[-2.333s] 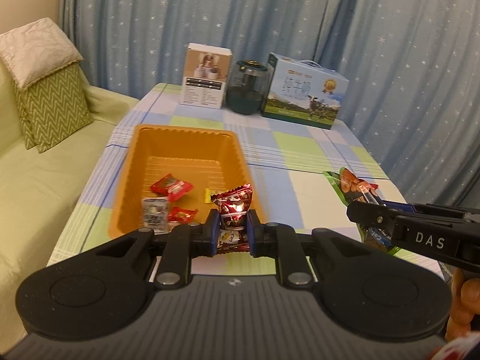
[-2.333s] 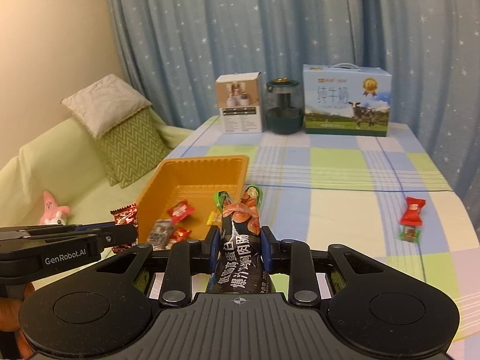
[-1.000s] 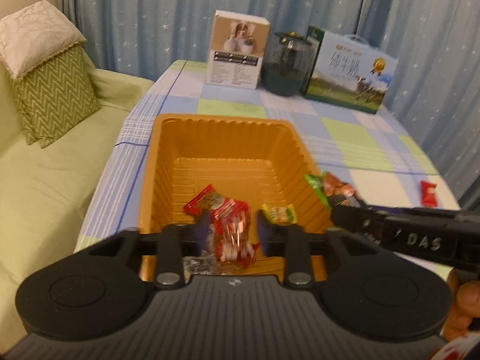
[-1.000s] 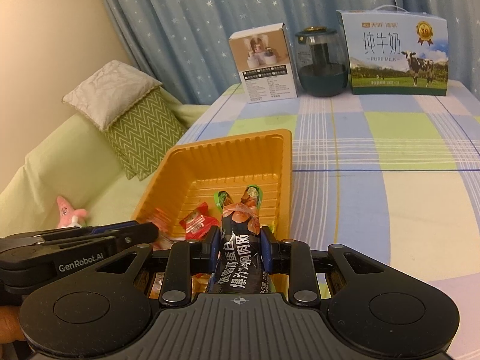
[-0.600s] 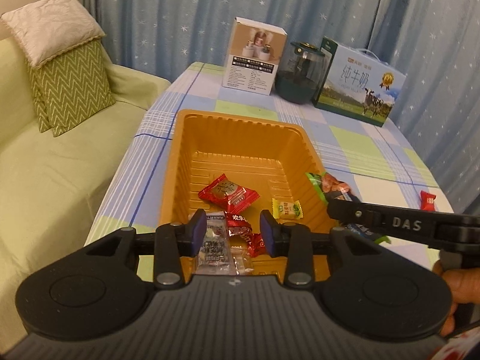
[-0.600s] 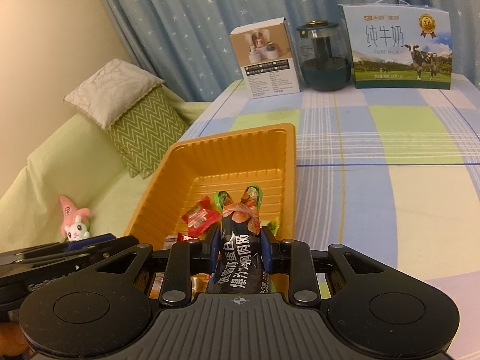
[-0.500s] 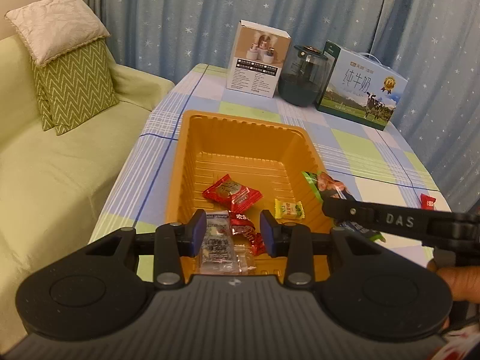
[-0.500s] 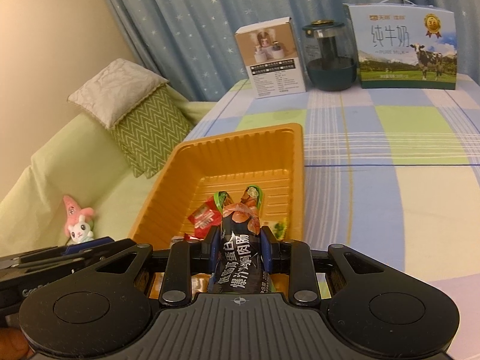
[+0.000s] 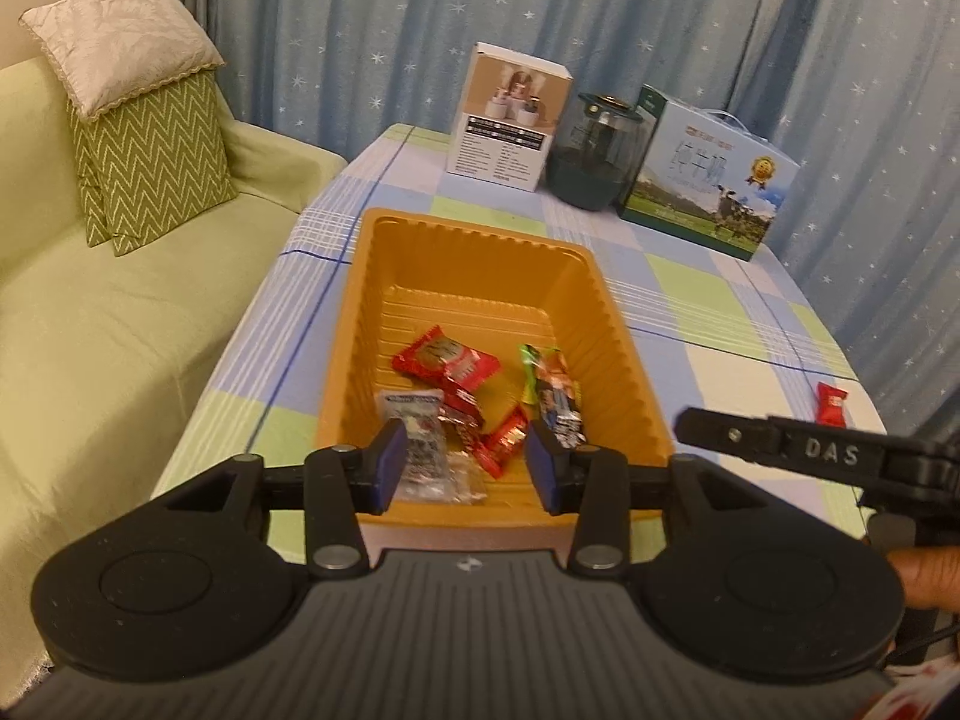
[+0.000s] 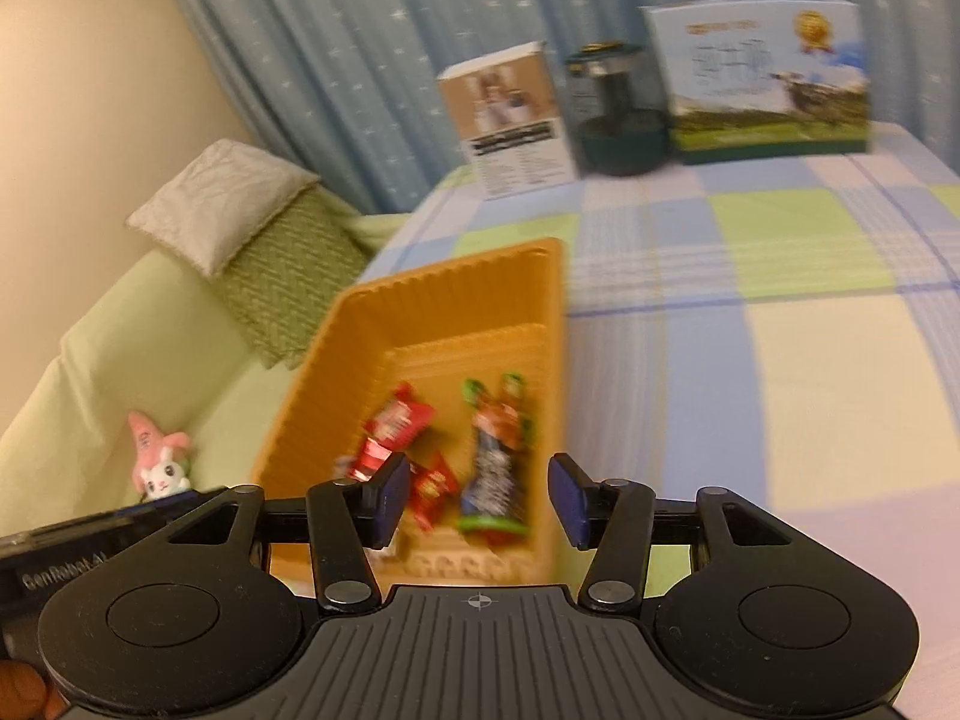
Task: Organize snacks
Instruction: 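Open the left tool then the right to drop both snacks into the tray, then move both open tools back toward the last red candy on the table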
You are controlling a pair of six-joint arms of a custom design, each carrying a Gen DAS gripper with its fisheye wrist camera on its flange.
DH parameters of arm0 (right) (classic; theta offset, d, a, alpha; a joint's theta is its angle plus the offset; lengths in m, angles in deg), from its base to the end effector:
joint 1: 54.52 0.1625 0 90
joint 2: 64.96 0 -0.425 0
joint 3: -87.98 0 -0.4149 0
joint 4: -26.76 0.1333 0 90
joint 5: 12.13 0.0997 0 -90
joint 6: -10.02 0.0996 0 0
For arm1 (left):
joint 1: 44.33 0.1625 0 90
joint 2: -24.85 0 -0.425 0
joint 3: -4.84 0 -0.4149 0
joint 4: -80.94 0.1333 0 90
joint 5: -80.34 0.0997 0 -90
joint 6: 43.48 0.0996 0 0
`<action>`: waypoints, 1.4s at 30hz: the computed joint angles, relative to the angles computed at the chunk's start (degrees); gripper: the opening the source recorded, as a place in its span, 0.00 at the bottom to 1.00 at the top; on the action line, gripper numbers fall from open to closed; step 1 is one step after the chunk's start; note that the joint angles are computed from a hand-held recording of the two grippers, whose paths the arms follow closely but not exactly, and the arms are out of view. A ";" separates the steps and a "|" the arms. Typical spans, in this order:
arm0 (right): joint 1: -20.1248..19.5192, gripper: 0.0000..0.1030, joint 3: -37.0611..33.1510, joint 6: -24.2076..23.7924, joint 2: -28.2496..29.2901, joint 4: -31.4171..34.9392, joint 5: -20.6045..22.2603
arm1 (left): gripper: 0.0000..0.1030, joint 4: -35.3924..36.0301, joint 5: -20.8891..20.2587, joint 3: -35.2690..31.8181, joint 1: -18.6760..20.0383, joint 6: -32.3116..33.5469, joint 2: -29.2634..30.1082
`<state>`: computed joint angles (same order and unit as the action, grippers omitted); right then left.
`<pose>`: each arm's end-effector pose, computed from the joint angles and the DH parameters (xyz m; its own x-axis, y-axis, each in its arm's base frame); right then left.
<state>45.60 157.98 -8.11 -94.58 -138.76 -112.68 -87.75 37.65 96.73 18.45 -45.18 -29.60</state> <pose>0.2580 -0.7904 0.0811 -0.8926 -0.3161 0.3214 -0.4435 0.7436 -0.5004 -0.1347 -0.7134 0.2710 -0.8345 -0.1406 -0.5328 0.3193 0.6647 -0.6754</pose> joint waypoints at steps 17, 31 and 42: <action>0.01 0.54 19.28 -0.64 -14.42 -14.39 -7.86 | 0.55 0.28 1.18 5.31 -6.68 -3.65 -1.27; -0.41 0.58 23.77 -2.03 -19.35 -19.01 -12.84 | 0.64 0.77 -2.14 4.16 -9.40 -3.31 1.71; -1.70 0.59 25.03 -1.48 -21.39 -19.69 -13.93 | 0.67 2.29 -3.65 1.77 -9.79 -2.54 4.27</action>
